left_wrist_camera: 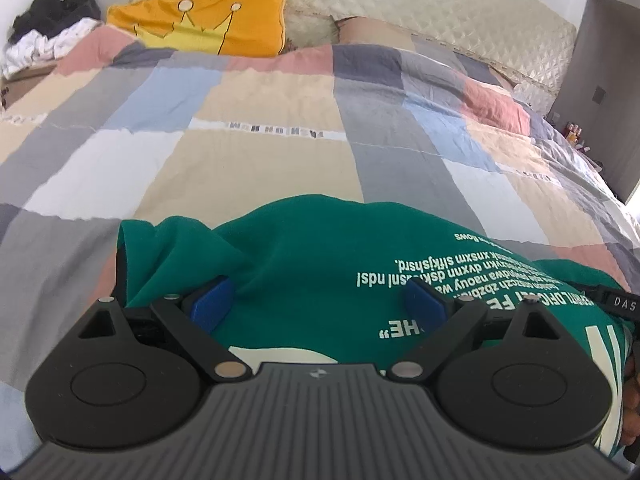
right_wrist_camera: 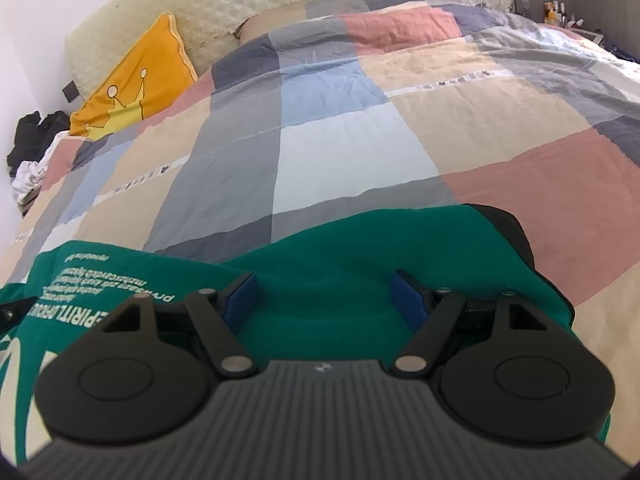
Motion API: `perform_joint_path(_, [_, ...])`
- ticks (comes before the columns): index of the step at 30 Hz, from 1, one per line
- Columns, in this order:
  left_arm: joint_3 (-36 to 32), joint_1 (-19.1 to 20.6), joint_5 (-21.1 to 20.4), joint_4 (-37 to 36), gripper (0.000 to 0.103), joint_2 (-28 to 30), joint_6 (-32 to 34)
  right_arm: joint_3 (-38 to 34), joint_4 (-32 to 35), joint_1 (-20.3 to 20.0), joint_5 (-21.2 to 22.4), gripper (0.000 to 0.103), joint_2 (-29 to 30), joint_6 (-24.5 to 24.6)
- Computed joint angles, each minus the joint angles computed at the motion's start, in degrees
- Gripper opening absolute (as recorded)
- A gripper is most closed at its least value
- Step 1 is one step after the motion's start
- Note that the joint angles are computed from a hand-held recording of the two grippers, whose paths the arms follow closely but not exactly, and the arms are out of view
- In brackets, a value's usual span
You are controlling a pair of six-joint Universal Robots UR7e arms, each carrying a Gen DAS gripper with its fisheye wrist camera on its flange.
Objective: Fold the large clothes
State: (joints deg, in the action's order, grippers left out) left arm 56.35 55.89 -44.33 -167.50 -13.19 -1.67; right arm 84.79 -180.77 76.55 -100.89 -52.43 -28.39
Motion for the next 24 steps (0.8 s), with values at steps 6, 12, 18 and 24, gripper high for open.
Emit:
perform_joint_path(6, [8.27,-2.44,0.76,-8.00,0.095,-3.96,1.26,5.95,-5.47,0.49,3.12,0.075,-4.16,2.70])
perform_joint_path(12, [19.71,-5.69,1.05,-16.27,0.095,-9.23,-0.92,15.15,-10.99,1.54,6.15,0.075,-10.92,4.57])
perform_joint_path(18, [27.80,-9.30,0.89,-21.95,0.095,-11.89,-1.68,25.01,-13.32,0.67,10.79,0.077,-17.46,8.43])
perform_joint_path(24, [34.39,-11.89,-0.38,-23.79,0.095,-13.87,-6.41,31.28,-10.41,-0.47,14.92,0.077,-21.51,14.50])
